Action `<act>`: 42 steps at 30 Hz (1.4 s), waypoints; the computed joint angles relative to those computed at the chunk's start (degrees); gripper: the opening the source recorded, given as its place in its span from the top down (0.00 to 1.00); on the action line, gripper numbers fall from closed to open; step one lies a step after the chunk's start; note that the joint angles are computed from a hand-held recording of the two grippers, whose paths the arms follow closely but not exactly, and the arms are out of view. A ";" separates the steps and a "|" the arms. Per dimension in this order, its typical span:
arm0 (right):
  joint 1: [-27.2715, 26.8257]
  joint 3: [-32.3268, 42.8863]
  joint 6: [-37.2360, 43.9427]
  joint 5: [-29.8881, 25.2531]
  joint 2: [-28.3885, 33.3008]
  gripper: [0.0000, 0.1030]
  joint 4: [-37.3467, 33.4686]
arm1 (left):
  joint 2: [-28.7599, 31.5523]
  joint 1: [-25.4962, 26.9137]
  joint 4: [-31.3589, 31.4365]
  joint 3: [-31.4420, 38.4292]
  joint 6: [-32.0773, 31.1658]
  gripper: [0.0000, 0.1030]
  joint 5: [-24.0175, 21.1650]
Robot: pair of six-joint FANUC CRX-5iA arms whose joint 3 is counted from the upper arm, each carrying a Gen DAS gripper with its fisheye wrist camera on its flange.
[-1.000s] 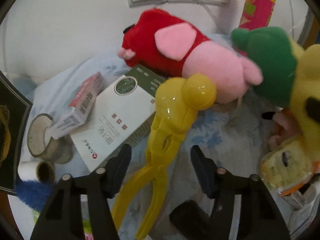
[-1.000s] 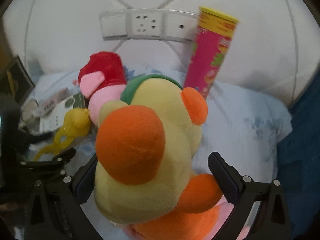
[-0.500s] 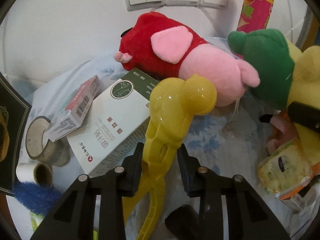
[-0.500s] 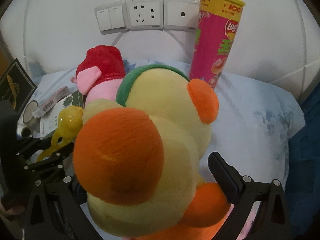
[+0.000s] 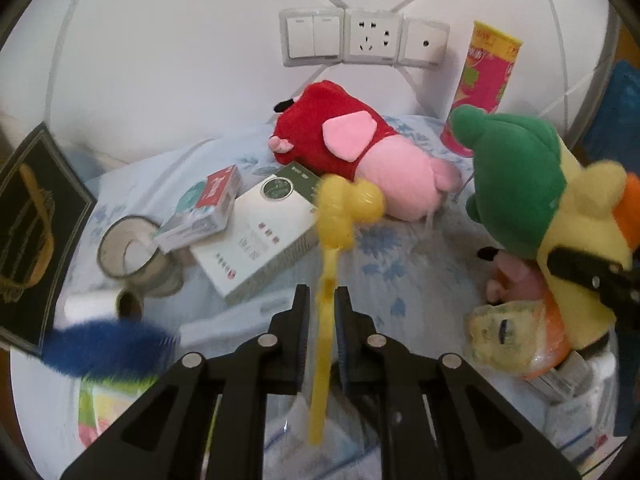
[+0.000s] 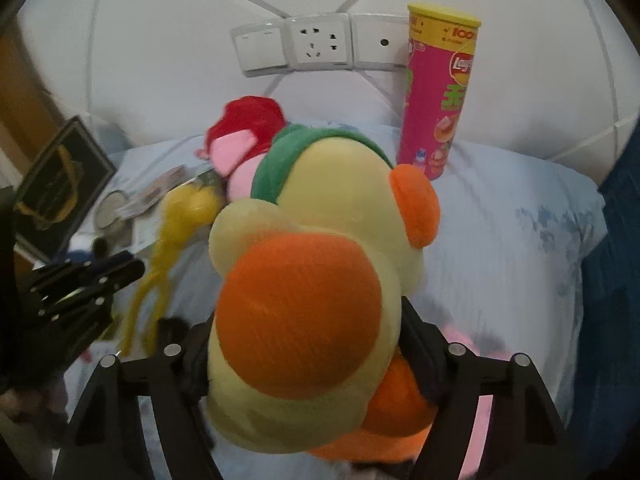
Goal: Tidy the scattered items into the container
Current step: 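Grasp the yellow plastic toy with the left tool while the right tool grasps the yellow-green plush, then lift both held toys and carry them toward the blue crate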
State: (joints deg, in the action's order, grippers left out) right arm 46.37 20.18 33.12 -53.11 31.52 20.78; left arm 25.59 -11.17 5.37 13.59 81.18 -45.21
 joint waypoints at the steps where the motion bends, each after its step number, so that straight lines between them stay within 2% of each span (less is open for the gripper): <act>1: 0.49 -1.77 -1.38 1.01 -1.34 0.31 0.52 | -1.70 0.11 0.36 -1.85 -0.11 0.88 0.53; 7: 3.55 -9.03 -6.44 3.38 -7.54 0.33 1.65 | -7.11 0.27 1.32 -6.76 -0.93 0.88 -0.16; 11: 6.12 -15.99 -12.66 5.83 -13.05 0.33 5.53 | -9.38 0.15 0.81 -8.61 -1.52 0.85 -1.29; 12: 6.68 -17.54 -14.35 6.01 -14.28 0.33 6.78 | -9.07 0.00 0.32 -7.97 -1.36 0.78 -1.93; 15: 6.37 -20.31 -18.09 6.05 -16.53 0.33 9.33 | -7.97 -0.61 -1.36 -6.06 0.64 0.45 -2.87; 16: 6.01 -20.63 -18.58 6.02 -16.79 0.33 9.66 | -7.47 -0.80 -1.42 -5.48 0.92 0.42 -2.63; 21: 3.11 -19.58 -16.84 7.23 -15.21 0.33 9.55 | -1.70 -1.93 -2.88 1.11 1.88 0.42 -3.60; 29: -2.46 -14.56 -10.14 11.12 -8.26 0.33 5.56 | 13.34 -3.95 -6.97 17.43 3.58 0.42 -8.25; 36: -4.02 -13.32 -7.04 13.62 -5.78 0.32 3.84 | 20.30 -4.54 -7.51 24.87 4.45 0.42 -10.29; 38: -4.08 -12.74 -6.46 13.38 -5.33 0.32 3.83 | 21.35 -4.54 -6.90 25.82 4.32 0.49 -10.60; 41: -4.10 -12.31 -5.84 13.04 -4.99 0.32 3.65 | 21.42 -4.78 -8.24 26.05 5.42 0.71 -10.56; 42: -4.02 -12.19 -5.74 12.77 -4.93 0.32 3.74 | 21.08 -4.64 -7.88 25.58 5.42 0.73 -10.37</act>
